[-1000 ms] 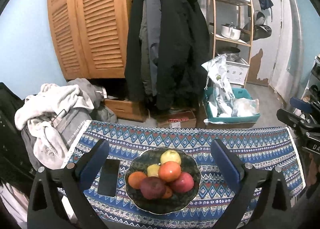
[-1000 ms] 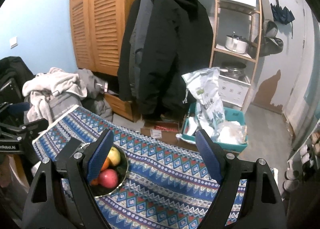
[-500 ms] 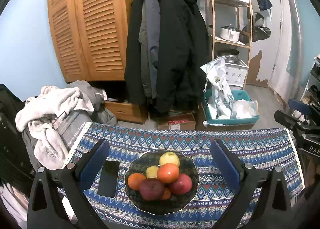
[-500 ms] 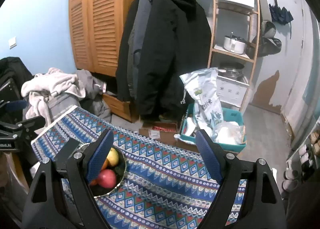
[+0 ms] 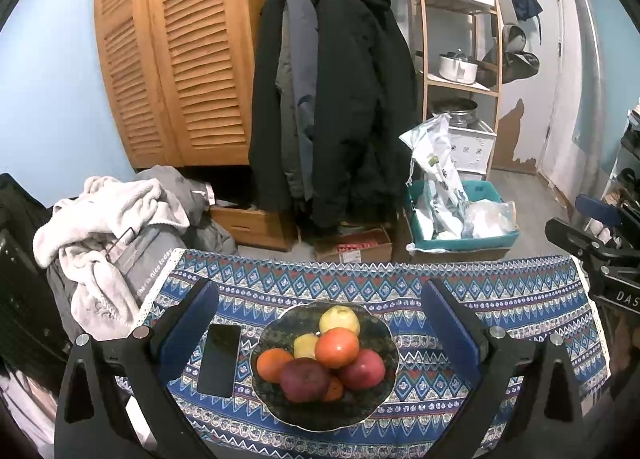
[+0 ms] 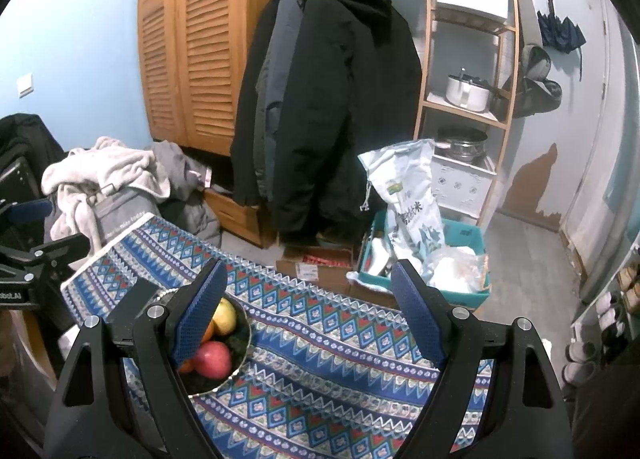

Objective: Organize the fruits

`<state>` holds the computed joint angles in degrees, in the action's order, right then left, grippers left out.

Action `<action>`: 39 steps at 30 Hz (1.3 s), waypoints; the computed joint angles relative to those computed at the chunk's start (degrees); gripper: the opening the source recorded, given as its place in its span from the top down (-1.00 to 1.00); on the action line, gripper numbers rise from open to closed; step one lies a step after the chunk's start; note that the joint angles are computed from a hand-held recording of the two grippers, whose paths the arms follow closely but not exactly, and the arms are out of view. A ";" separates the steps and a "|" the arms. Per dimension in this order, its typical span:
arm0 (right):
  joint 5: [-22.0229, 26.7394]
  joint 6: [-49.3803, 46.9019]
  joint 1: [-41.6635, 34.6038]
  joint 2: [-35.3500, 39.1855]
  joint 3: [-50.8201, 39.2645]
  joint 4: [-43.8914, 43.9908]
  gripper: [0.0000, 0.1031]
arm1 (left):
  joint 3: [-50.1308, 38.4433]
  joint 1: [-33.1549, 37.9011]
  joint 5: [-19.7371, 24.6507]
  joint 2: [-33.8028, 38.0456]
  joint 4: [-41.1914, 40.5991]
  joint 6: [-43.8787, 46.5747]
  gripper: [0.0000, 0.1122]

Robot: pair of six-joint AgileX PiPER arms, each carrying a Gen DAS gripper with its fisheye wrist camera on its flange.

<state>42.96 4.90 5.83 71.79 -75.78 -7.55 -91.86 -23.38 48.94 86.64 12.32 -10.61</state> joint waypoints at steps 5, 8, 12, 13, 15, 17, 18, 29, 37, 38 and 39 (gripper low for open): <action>0.26 -0.26 -0.09 0.07 -0.21 0.18 -0.61 | 0.49 -0.92 -0.27 -0.44 1.31 -0.46 -0.82; 0.42 -0.40 -0.05 0.07 -0.37 0.26 -0.61 | 0.65 -1.56 -0.48 -0.64 2.45 -1.21 -0.82; 0.46 -0.64 -0.20 0.04 -0.38 0.52 -0.61 | 0.49 -1.52 -0.35 -0.59 2.05 -1.06 -0.82; 0.49 -0.70 -0.24 0.02 -0.41 0.55 -0.61 | 0.49 -1.44 -0.43 -0.53 2.00 -0.96 -0.82; 0.36 -0.94 -0.35 -0.01 -0.29 0.78 -0.61 | 0.28 -1.50 -0.26 -0.50 1.93 -1.03 -0.82; 0.42 -0.84 -0.33 -0.02 -0.37 0.65 -0.61 | 0.31 -1.55 -0.37 -0.53 2.05 -1.11 -0.82; 0.38 -0.85 -0.31 -0.03 -0.25 0.68 -0.61 | 0.32 -1.62 -0.37 -0.53 2.18 -1.22 -0.82; 0.36 -3.48 -2.46 -0.07 -0.66 2.70 -0.61 | 0.29 -1.80 -0.04 -0.56 1.69 -1.19 -0.82; 0.41 -3.93 -2.90 -0.41 -0.48 2.86 -0.61 | 0.45 -2.08 -0.01 -0.70 1.90 -1.58 -0.82; 0.40 -4.32 -3.23 -0.34 -0.60 3.24 -0.61 | 0.45 -2.12 0.04 -0.70 2.01 -1.72 -0.82; 0.40 -4.03 -2.98 -0.39 -0.51 3.06 -0.61 | 0.43 -2.11 0.07 -0.70 1.92 -1.67 -0.82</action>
